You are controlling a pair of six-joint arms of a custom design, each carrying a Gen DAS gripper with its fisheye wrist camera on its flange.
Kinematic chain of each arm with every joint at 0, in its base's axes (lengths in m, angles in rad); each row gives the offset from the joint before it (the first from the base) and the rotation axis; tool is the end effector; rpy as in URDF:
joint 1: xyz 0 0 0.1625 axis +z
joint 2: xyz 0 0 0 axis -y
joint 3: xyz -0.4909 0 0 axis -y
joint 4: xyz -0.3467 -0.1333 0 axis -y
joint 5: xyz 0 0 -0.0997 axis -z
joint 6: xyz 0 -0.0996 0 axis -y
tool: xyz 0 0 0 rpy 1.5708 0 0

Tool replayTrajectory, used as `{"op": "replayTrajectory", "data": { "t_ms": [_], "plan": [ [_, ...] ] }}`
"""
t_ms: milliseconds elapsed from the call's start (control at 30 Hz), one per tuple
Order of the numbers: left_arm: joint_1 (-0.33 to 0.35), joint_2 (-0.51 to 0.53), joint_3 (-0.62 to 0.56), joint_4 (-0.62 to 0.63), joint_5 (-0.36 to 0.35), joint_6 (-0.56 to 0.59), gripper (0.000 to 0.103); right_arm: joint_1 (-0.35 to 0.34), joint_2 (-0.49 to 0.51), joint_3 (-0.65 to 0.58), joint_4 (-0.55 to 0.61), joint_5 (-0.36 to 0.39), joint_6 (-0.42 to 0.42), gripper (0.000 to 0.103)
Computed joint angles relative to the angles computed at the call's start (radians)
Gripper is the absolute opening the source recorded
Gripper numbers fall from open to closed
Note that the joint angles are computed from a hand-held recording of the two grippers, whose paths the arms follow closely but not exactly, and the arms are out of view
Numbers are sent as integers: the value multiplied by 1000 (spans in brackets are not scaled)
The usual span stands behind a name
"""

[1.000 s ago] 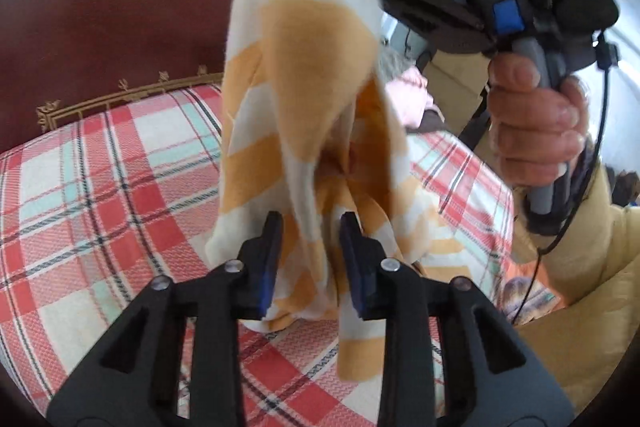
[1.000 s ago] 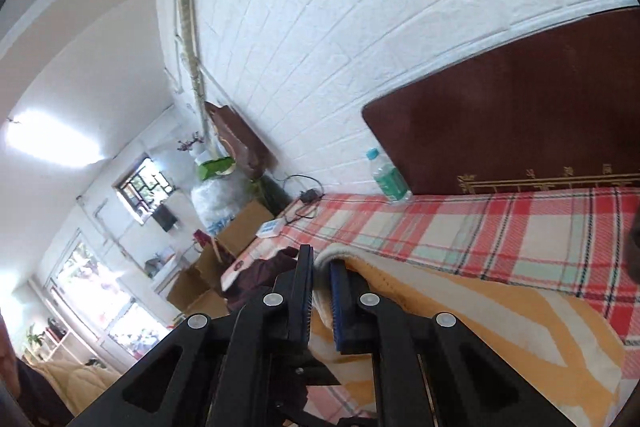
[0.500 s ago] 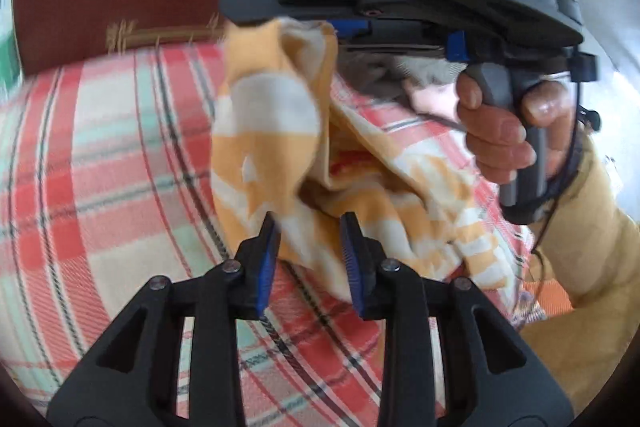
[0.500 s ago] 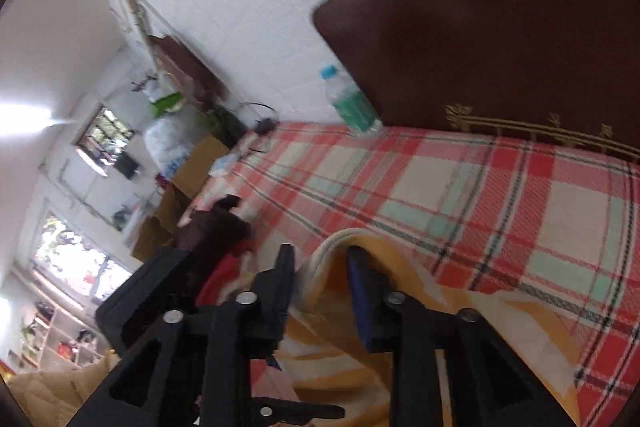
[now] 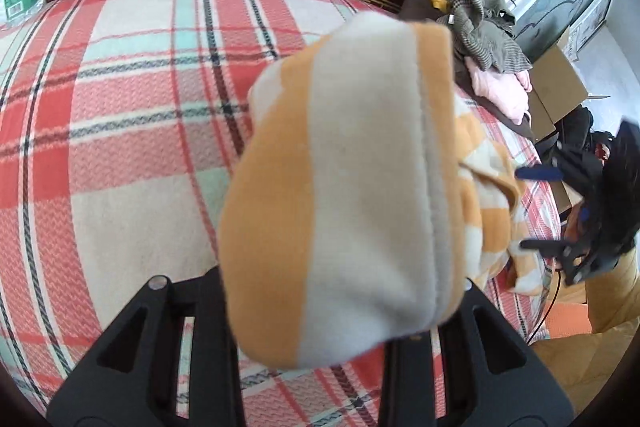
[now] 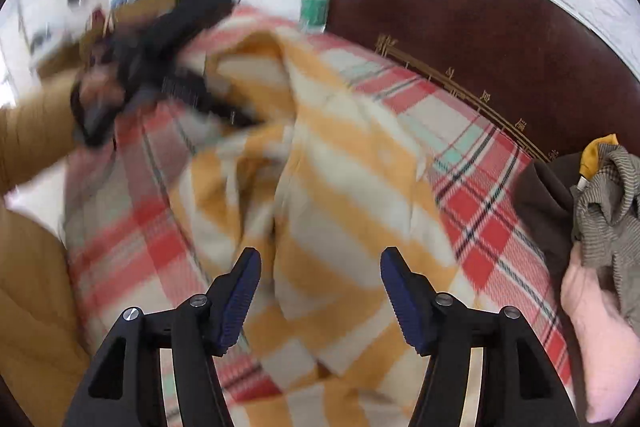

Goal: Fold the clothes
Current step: 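Lift the sweater with both grippers and shake it open in the air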

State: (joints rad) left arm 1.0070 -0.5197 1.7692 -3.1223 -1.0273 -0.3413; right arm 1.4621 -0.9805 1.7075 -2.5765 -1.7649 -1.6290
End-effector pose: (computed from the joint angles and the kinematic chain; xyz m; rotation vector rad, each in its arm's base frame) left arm -0.1944 -0.6533 0.0256 0.1858 2.6941 -0.6979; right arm 0.0424 -0.6635 0.2734 1.9045 -2.0588 0.0455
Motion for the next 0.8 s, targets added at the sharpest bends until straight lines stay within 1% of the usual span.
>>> {"op": "replayTrajectory", "data": {
  "t_ms": [33,100,133,167,200,233,300,400,467,500,567,600,667,733,800],
  "plan": [
    [2,3,1,-3,4,-1,32,-10,0,39,-73,-14,-46,64],
    [2,6,7,-16,14,-9,32,-21,16,72,-163,-33,-82,64],
    [1,5,20,-33,16,-10,32,-26,24,78,-193,-26,-92,63],
    [-1,6,25,-43,27,-16,32,-30,31,84,-224,-18,-102,57],
    [-2,7,29,-50,37,-19,32,-33,37,87,-248,-8,-107,49],
    [-3,8,31,-56,40,-24,32,-35,39,83,-254,10,-100,44],
    [-5,11,35,-67,46,-34,32,-36,42,68,-248,47,-76,10],
    [-7,14,40,-103,53,-49,32,-35,33,-23,-73,119,70,9],
    [-10,11,50,-155,53,-53,24,-38,21,-102,73,198,197,8],
    [-13,10,54,-184,54,-53,13,-41,16,-153,164,254,267,8],
    [-24,2,64,-241,67,-46,12,-46,4,-223,269,365,359,8],
    [-32,-5,72,-282,68,-37,11,-47,-6,-249,305,421,392,8],
    [-51,-21,85,-342,60,-8,10,-46,-30,-287,378,527,428,7],
    [-77,-47,108,-431,51,43,10,-41,-60,-301,423,617,435,7],
    [-118,-81,121,-481,94,86,10,-32,-89,-307,444,678,435,7]
  ]
}}
